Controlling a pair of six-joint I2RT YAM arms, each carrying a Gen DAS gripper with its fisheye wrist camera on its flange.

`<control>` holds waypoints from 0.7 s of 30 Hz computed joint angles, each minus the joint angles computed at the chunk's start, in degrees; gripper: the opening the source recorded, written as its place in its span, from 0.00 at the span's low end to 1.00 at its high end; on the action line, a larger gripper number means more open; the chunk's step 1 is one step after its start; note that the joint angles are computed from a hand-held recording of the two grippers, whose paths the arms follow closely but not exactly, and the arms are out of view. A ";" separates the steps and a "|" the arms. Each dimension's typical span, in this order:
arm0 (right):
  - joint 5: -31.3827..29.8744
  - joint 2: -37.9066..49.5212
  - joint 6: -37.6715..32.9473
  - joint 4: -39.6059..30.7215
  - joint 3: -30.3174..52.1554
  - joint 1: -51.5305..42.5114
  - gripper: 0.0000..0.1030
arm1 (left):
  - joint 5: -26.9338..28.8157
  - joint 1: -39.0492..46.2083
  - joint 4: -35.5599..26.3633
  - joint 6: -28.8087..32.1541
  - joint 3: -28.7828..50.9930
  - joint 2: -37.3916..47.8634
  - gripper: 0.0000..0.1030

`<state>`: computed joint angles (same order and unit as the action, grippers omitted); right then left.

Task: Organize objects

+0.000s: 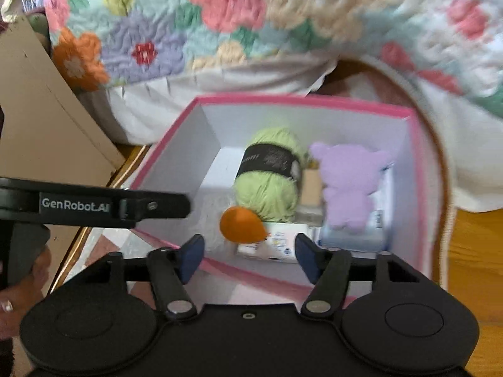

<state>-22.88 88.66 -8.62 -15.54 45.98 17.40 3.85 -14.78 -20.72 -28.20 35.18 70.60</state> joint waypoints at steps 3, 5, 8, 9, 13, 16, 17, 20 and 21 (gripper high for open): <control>-0.19 -6.48 -0.06 -2.28 -1.57 -1.56 0.73 | 0.44 1.07 -6.47 0.42 0.79 -5.04 0.73; 1.28 -10.62 -0.06 -4.52 -1.77 -1.57 0.75 | 0.14 1.19 -10.24 0.99 0.90 -9.34 0.74; 2.62 -16.59 -0.20 -8.34 -1.75 -1.52 0.76 | -1.14 0.76 -17.00 1.72 2.10 -15.88 0.75; 3.00 -18.41 0.07 -9.60 -1.69 -1.33 0.76 | -1.85 0.47 -19.17 1.74 2.59 -17.91 0.75; 4.04 -25.15 1.48 -15.17 -0.84 -0.55 0.77 | -6.39 -3.42 -28.09 1.06 5.40 -25.14 0.76; 4.79 -29.93 2.29 -19.58 -0.20 -0.03 0.79 | -11.98 -8.83 -34.42 -0.73 8.25 -28.53 0.78; 5.10 -31.32 2.49 -21.15 0.06 0.21 0.79 | -13.24 -10.51 -36.54 -1.61 9.22 -29.62 0.79; 6.87 -35.34 2.95 -26.33 0.95 0.85 0.79 | -17.83 -16.54 -42.47 -6.00 11.92 -32.17 0.81; 7.01 -36.43 2.77 -27.72 1.12 0.75 0.79 | -19.78 -19.36 -44.48 -7.93 12.78 -32.89 0.81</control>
